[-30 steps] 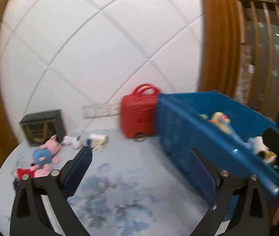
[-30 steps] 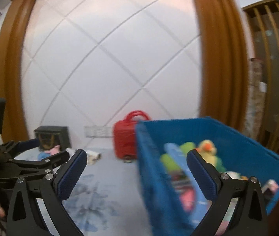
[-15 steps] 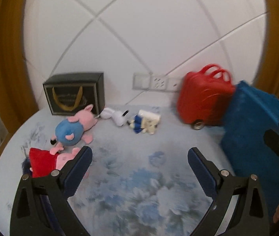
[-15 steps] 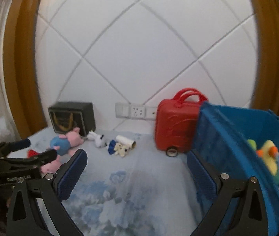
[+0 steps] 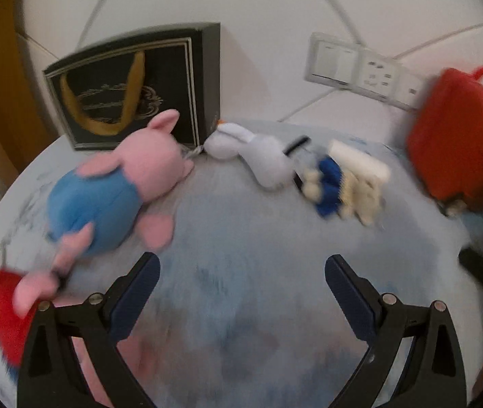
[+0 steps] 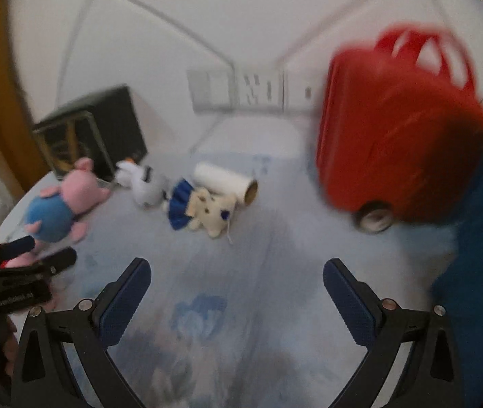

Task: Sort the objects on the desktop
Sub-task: 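Grasp the blue-dress teddy with the right gripper while the left grasps the white goose plush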

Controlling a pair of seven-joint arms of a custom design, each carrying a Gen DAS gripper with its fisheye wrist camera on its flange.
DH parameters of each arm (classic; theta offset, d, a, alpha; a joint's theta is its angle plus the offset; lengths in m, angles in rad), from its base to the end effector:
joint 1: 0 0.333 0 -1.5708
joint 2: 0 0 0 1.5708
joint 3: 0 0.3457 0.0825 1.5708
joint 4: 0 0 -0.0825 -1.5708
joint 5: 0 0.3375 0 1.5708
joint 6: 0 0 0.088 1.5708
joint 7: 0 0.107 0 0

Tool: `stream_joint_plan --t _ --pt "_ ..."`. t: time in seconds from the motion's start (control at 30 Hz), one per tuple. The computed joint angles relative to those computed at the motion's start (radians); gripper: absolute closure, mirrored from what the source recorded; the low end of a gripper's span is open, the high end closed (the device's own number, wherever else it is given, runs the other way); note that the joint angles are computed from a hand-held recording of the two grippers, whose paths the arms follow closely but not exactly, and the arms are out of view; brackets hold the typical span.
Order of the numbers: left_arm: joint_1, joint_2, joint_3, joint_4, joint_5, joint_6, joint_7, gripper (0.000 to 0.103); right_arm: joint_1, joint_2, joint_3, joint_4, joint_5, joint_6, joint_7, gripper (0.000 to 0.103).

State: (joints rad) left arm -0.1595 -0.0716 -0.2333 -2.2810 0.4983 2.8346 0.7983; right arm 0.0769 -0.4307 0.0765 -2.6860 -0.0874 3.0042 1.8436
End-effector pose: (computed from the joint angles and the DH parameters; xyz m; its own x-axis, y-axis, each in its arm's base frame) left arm 0.4592 -0.2197 0.5071 -0.0724 -0.9960 0.0524 -0.7814 0.0240 -0.6236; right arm 0.3758 0.0676 0.5127 0.0017 -0.9963 -0.0860 -0.7349 0.0570 -0.6758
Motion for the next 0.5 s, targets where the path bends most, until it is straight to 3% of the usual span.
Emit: stream_joint_plan --t 0.07,0.17,0.27,0.3,0.37,0.4,0.5 --pt "0.005 0.113 0.006 0.100 0.061 0.021 -0.049 0.004 0.009 0.107 -0.020 0.031 0.017 0.046 -0.004 0.000" --pt "-0.042 0.244 0.056 0.239 0.123 0.030 -0.092 0.004 0.110 0.240 -0.117 0.090 0.116 0.092 -0.082 0.000" --pt "-0.086 0.354 0.092 0.368 0.109 0.008 -0.064 0.004 0.189 0.330 -0.178 0.151 0.247 0.119 -0.203 0.001" --pt "-0.098 0.384 0.100 0.404 0.092 -0.014 -0.045 0.004 0.235 0.359 -0.208 0.177 0.346 0.122 -0.288 0.001" --pt "-0.131 0.432 0.128 0.460 0.081 -0.078 -0.024 0.015 0.256 0.397 -0.211 0.212 0.462 0.117 -0.382 0.001" --pt "-0.112 0.446 0.109 0.462 0.030 -0.085 0.031 0.019 0.258 0.416 -0.202 0.232 0.522 0.112 -0.429 0.001" --pt "-0.063 0.414 0.083 0.359 -0.096 0.040 0.104 0.030 0.231 0.472 -0.142 0.294 0.712 0.089 -0.579 0.006"
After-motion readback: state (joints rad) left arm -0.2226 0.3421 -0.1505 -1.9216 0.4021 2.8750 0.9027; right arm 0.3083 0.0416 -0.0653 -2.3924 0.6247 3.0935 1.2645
